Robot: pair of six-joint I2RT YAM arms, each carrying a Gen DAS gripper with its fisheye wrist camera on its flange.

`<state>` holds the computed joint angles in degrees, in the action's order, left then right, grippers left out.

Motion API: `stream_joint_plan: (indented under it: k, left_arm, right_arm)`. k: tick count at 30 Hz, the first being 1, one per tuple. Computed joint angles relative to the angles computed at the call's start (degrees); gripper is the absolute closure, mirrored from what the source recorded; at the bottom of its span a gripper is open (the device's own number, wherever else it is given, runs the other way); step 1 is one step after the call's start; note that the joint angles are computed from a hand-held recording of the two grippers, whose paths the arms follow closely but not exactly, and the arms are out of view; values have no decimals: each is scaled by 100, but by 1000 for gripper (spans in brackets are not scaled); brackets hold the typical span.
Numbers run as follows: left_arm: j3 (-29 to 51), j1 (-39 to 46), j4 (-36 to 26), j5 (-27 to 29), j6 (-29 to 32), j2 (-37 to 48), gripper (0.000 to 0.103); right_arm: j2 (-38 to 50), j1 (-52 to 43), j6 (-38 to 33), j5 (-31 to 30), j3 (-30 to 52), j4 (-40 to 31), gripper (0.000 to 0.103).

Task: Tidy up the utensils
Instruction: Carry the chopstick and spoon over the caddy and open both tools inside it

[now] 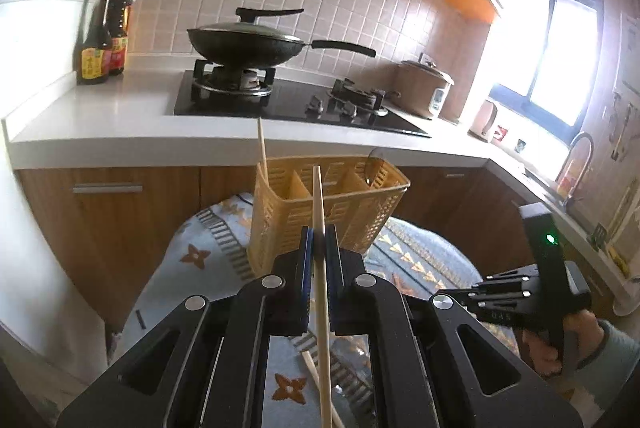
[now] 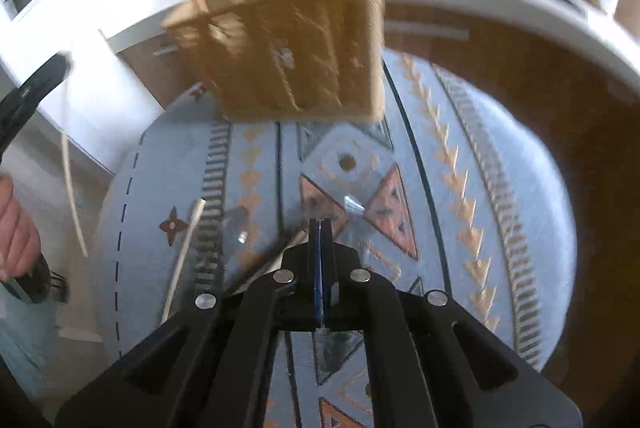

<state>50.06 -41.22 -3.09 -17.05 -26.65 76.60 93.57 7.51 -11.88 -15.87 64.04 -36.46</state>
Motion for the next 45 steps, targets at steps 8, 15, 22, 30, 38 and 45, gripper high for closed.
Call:
stream_joint_plan:
  k: [8, 15, 22, 30, 38, 45]
  left_arm:
    - [-202, 252, 246, 420, -137, 217, 99]
    - [-224, 264, 416, 448, -49, 265, 99]
    - [-141, 261, 535, 460, -7, 519, 99]
    - [-78, 225, 866, 180, 52, 431, 99]
    - [430, -25, 1829, -721, 655, 456, 99]
    - [1214, -144, 3328, -1919, 1567, 1435, 99]
  right_arm:
    - [1203, -121, 233, -131, 749, -241, 54]
    - [1772, 261, 567, 736, 1078, 73, 54]
    - [1852, 315, 456, 1055, 1103, 278, 73]
    - [755, 322, 426, 775, 58, 968, 74]
    - [-1100, 189, 643, -108, -308, 1665, 74]
    - [-1035, 336, 1282, 15, 167, 3271, 74]
